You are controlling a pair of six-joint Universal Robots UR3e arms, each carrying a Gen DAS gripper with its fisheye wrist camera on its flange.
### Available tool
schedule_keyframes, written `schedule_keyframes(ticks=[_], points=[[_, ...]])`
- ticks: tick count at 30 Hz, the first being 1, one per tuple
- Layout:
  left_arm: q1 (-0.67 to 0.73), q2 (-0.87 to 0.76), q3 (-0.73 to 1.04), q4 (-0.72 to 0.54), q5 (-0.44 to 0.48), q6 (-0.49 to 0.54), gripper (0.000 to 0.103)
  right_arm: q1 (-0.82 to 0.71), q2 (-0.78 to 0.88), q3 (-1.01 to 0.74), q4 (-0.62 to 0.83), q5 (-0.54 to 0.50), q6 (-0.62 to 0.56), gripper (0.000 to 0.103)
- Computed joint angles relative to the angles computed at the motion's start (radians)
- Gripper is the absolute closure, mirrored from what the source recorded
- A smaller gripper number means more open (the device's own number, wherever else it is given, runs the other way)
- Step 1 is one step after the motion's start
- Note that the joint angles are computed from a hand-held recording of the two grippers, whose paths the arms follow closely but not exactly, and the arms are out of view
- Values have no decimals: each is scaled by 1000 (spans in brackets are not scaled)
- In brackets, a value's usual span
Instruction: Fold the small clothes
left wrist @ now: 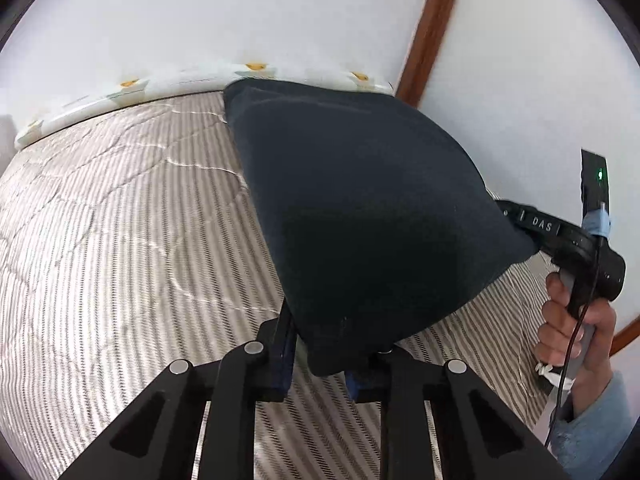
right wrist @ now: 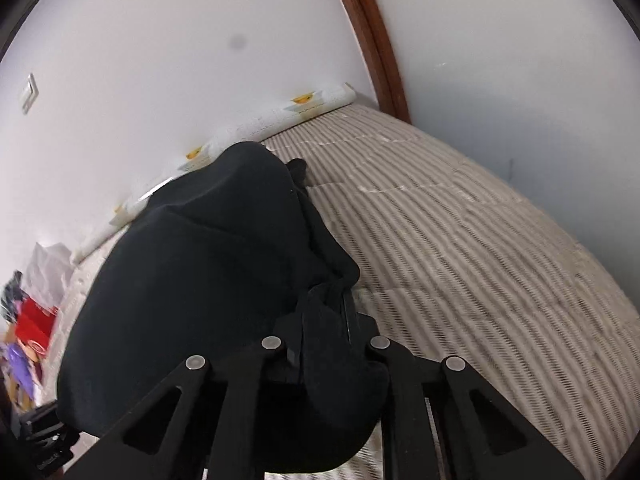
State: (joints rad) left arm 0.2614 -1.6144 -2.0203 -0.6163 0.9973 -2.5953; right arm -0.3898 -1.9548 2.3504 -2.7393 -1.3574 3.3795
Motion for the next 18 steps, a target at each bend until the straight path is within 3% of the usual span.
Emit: schedule_keyframes(ticks=[8, 18], points=[[144, 16, 56, -102, -41, 24, 87, 221, 266, -180, -99, -89, 155, 91], [387, 4, 140, -244, -45, 117, 87, 515, 679, -663, -29, -152, 253, 91]])
